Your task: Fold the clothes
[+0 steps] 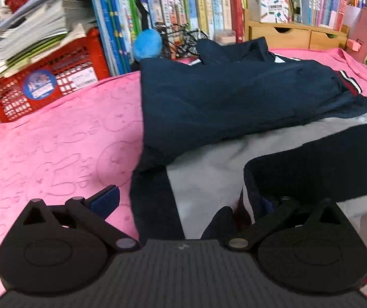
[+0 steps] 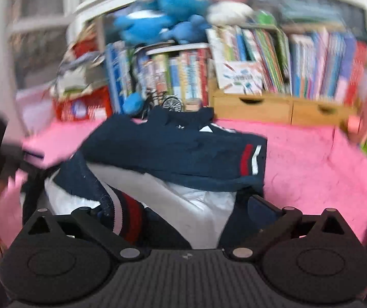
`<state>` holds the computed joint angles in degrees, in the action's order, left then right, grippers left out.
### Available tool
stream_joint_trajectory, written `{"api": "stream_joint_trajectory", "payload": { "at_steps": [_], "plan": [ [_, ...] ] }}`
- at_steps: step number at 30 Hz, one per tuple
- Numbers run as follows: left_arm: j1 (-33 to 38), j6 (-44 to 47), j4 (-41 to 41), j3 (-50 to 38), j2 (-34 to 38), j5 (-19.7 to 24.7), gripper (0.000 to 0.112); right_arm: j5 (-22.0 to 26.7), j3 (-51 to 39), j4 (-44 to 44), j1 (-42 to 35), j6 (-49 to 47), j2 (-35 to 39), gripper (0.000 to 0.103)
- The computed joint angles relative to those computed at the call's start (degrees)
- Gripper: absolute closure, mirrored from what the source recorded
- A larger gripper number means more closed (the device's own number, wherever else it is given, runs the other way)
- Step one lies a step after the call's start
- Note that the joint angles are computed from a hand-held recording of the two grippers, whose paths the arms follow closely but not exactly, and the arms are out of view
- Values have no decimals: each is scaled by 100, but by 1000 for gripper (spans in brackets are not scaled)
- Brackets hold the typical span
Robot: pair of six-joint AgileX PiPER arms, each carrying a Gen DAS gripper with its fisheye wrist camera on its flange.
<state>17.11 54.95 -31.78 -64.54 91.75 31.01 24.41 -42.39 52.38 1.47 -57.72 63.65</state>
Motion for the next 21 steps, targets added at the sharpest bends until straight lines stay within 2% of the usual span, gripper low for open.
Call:
{"api": "stream_joint_trajectory", "payload": {
  "at_steps": [2,4,6,7,9,10,11,12,14,16,19,21],
  "plan": [
    [-52,-41,61,-91,119,13,9,142,39,250,21,-352,-203,0],
    [-154,-319,306,-185,216,-37,9,573,9,1062,-186,-1102,-259,0],
    [-232,-605,552,-264,287,-62,9,1659,-105,2207,-797,-1934,-34,0],
    [-257,-720,642,-302,316,-57,9,2232,-191,2780,-1073,-2061,272,0],
    [-303,-944,816,-378,375,-44,9,3316,-450,3537,-1474,-1849,911,0],
    [-308,-1027,867,-411,395,-20,9,3598,-686,3596,-1544,-1502,1228,0],
    [-299,-1098,892,-449,424,21,9,3651,-876,3425,-1599,-1385,1356,0],
    [-285,-1118,881,-481,449,57,9,3475,-1003,3025,-1616,-1497,1280,0],
    [-258,-1129,845,-533,502,114,9,2533,-1193,1928,-1269,-1344,955,0],
    [-251,-1171,846,-588,555,152,9,1936,-1104,782,-872,-1422,677,0],
    [-268,-1292,923,-657,607,195,9,1806,-1057,-856,-325,-774,500,0],
    [-299,-1400,1031,-668,607,196,9,1599,-952,-1437,135,-601,480,0]
  ]
}}
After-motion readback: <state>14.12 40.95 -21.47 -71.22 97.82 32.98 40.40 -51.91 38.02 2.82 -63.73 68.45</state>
